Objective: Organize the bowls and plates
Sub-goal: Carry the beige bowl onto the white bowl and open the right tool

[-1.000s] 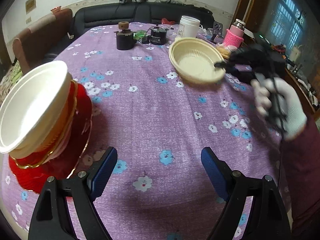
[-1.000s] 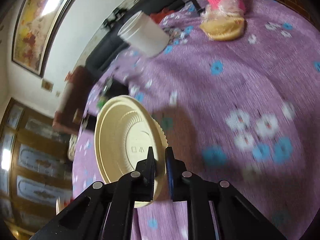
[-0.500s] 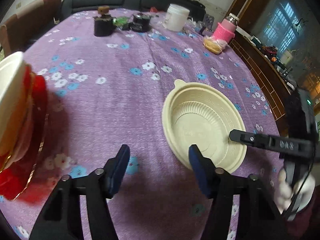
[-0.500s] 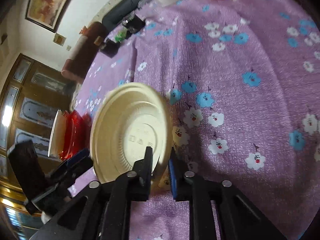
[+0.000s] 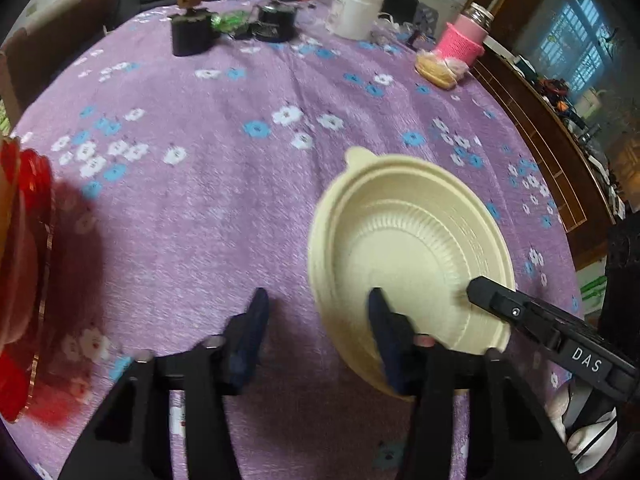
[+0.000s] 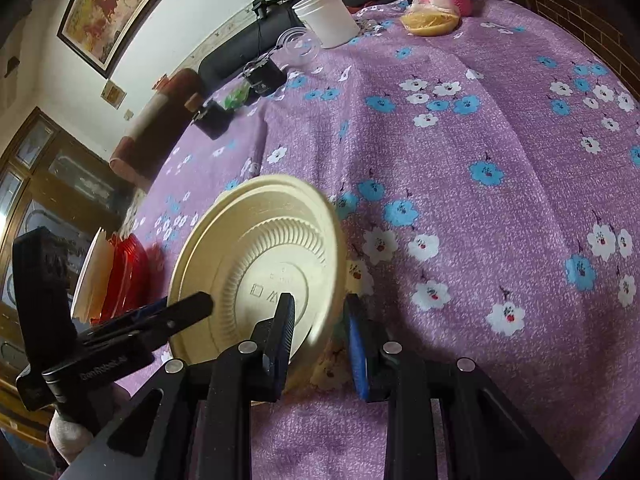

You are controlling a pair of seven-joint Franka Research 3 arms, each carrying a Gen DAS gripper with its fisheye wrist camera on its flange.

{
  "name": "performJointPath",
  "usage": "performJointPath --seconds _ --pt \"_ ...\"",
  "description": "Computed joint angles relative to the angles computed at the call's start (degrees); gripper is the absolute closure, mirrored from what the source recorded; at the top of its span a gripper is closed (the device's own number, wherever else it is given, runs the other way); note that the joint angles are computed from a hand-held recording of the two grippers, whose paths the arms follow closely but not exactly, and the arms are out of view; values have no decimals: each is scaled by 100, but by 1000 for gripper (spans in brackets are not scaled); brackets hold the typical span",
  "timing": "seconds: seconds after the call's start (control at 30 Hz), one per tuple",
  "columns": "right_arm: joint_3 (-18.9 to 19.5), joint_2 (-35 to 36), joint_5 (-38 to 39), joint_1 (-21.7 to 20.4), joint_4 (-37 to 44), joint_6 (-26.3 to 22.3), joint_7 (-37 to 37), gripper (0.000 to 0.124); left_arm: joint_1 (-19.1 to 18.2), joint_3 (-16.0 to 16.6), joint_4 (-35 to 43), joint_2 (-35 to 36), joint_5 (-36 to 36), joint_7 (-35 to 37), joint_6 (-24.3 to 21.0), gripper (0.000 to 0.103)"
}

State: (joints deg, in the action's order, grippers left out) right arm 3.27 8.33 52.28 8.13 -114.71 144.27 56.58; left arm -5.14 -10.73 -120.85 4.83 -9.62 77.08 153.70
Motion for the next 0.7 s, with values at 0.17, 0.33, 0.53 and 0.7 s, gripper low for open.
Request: performJointPath --seconds 0.17,0.33,0.53,0.7 --pt "31 -210 -136 121 -228 317 -69 101 -44 -22 -139 -113 -26 94 199 85" --pt "41 -534 -225 271 -485 599 -172 102 -116 68 -623 -644 398 -184 633 85" --pt "92 -874 -53 558 -477 776 -370 102 -161 394 -1342 -1602 511 -361 966 84" --pt "218 -868 93 887 -88 710 -537 102 136 652 -1794 -2384 877 -737 1022 83"
